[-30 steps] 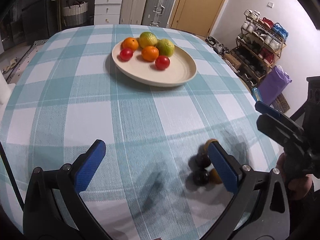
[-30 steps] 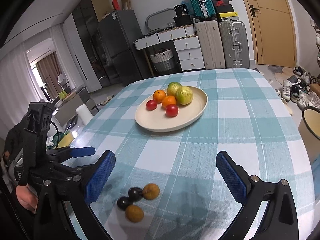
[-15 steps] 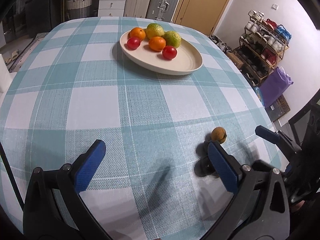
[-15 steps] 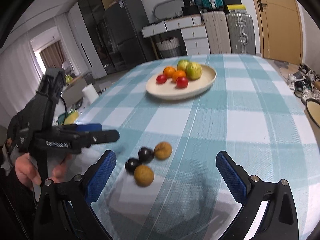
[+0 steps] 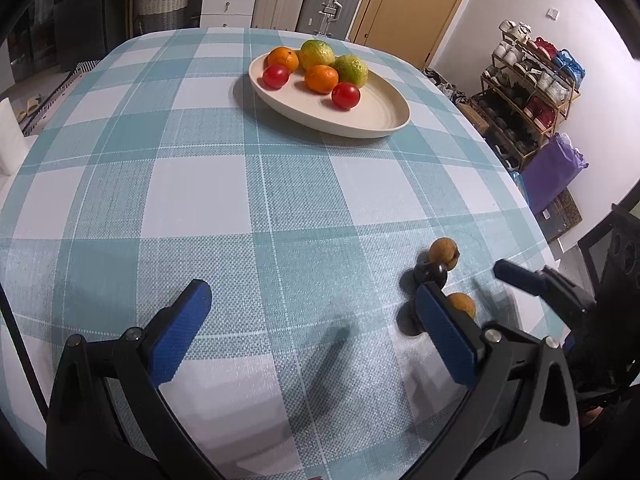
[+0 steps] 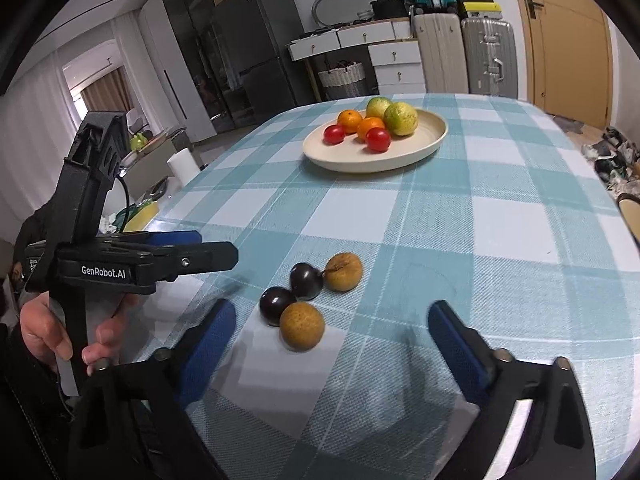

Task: Organize fruits
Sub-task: 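Move both tools back toward the plums and brown fruits, then grasp a brown fruit with the right tool and lift it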

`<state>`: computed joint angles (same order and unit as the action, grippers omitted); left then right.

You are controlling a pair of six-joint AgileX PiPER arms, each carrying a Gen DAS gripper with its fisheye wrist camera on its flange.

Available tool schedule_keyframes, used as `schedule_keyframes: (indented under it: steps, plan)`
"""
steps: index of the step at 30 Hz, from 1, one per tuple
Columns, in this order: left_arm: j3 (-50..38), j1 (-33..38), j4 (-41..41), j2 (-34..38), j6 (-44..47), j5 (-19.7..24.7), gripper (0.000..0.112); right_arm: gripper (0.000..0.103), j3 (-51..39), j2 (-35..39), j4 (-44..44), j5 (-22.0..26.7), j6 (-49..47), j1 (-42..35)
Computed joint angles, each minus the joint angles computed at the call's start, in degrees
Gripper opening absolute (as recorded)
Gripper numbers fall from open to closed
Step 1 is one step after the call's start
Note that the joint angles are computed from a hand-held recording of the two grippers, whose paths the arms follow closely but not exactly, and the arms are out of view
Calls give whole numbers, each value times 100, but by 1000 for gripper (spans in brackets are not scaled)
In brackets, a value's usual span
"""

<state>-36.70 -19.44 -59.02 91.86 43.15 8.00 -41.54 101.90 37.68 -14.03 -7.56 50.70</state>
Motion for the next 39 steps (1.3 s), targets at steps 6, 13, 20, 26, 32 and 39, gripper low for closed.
schedule_keyframes:
  steps: [6,13,20,26,32,39]
  plan:
    - [32,-3,87,-19,-68,0,102,74,-109,155,-840,93,815,-27]
    - [45,-6,212,-38,-196,1,102,35,-231,247,-1322,243,1114,2]
    - [25,-47,371,-34,-371,36,102,26,-101,198,-2312,190,2119,-106]
    - [21,-104,513,-38,-525,33,102,26,95,72,-2831,-15,2711,-158]
    - [40,-107,275,-34,-292,46,102,26,173,15,-2772,-71,2704,-176]
    - [128,-65,-1131,-15,1168,233,101,26,350,-203,-2367,-99,2217,-202]
